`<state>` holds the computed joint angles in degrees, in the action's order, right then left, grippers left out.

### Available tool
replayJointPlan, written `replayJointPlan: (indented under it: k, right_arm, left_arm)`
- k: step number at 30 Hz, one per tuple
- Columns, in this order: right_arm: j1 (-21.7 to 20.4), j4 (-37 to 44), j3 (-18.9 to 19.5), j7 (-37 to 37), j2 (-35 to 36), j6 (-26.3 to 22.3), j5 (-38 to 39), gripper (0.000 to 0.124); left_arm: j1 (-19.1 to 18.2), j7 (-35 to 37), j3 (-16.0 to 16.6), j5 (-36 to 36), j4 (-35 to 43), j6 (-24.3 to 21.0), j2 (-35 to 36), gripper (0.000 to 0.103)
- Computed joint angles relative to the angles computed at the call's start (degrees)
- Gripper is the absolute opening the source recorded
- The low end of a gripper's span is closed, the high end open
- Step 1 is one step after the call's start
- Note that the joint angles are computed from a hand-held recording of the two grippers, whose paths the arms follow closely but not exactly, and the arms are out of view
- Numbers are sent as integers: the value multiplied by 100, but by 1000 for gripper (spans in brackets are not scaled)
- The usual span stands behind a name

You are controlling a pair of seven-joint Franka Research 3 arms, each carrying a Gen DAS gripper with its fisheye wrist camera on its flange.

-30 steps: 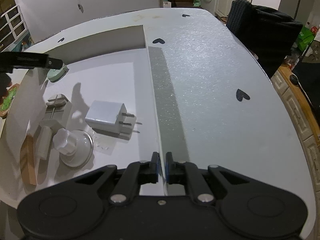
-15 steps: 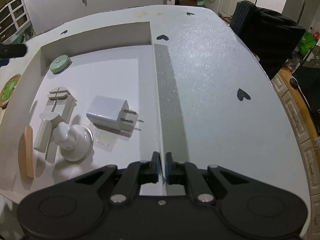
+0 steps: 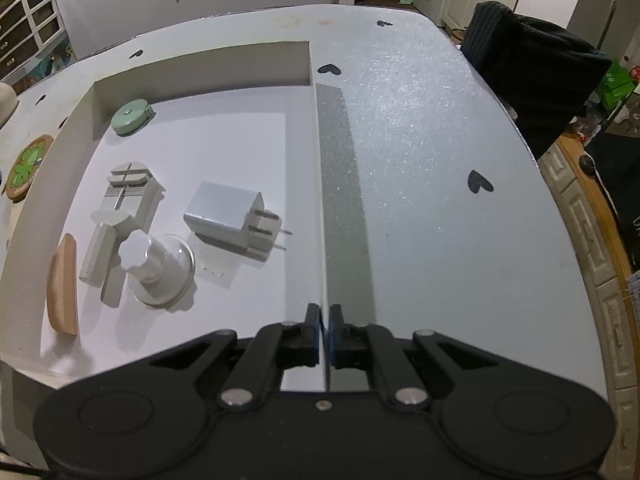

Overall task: Organize rigid objects
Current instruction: 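Move the left tool to the wooden stick and grasp its handle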

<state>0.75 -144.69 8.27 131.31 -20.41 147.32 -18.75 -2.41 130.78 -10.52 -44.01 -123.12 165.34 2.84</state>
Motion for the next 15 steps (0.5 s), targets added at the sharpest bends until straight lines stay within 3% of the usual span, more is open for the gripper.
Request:
replayJointPlan:
  k: [6,15]
  right_arm:
    - [-21,-71,1,34,39,119,-74,6]
    - [15,-38,-30,-34,77,17,78,6]
  left_arm:
    - [20,-411,105,423,-273,-17,-71,103]
    - [100,-1671,89,1471,-92,102,287,103]
